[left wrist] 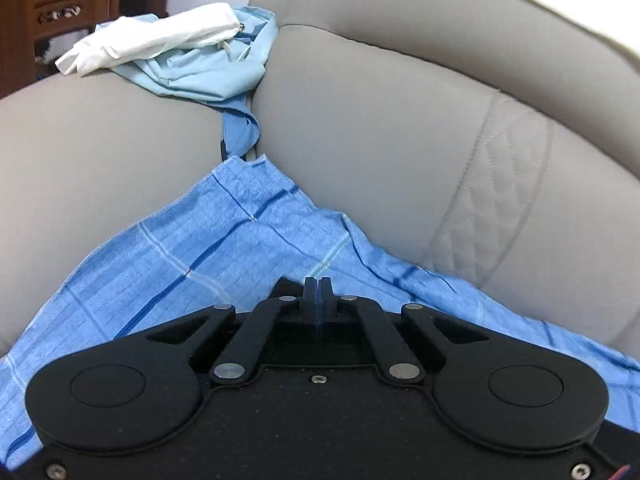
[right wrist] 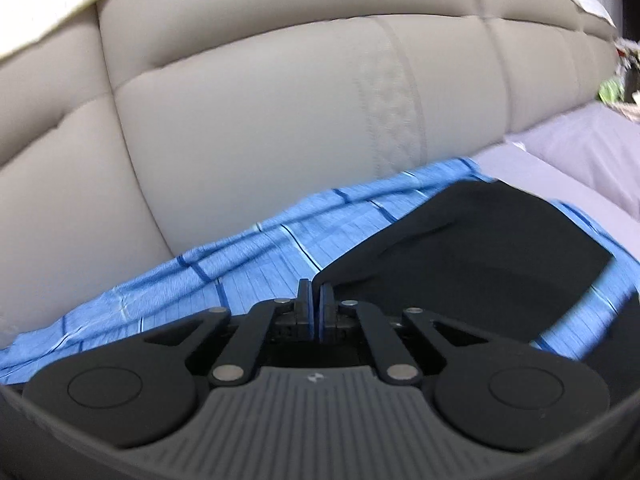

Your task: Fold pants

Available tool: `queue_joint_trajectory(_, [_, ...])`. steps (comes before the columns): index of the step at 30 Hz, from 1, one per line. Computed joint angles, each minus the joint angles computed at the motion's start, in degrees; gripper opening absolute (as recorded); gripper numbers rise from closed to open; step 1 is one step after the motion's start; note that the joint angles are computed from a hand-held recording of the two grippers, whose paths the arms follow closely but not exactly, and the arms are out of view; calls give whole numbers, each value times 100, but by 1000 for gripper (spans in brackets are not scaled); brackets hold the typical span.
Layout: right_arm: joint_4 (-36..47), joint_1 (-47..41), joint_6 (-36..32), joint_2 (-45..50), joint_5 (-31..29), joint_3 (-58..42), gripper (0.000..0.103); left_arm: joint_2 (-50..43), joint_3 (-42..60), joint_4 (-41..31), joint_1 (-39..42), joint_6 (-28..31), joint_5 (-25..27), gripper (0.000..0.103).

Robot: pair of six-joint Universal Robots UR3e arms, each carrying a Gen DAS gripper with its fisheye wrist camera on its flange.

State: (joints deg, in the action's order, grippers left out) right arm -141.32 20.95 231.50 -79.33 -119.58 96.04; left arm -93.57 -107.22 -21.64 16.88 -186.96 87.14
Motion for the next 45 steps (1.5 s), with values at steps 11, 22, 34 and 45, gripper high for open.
queue_joint_trajectory(11, [441,1485,1478,-1646,-892,2152,5,434,27,-1326,219,239,-1177,85])
queue_joint_trajectory(22, [-280,2056,1827,-1558,-1065,2989,8,-2545,2981,-2460,-1446,-1573,935,97])
queue_joint_trajectory(34, [376,2512,2431,-2025,-1932,3093,3,-517,523,-400,-884,-726,189,1])
queue_joint_trajectory(45, [-769,1944,2231,-2523,-1173,3667,48,1823,-961,-1191,635,485,-1217,1])
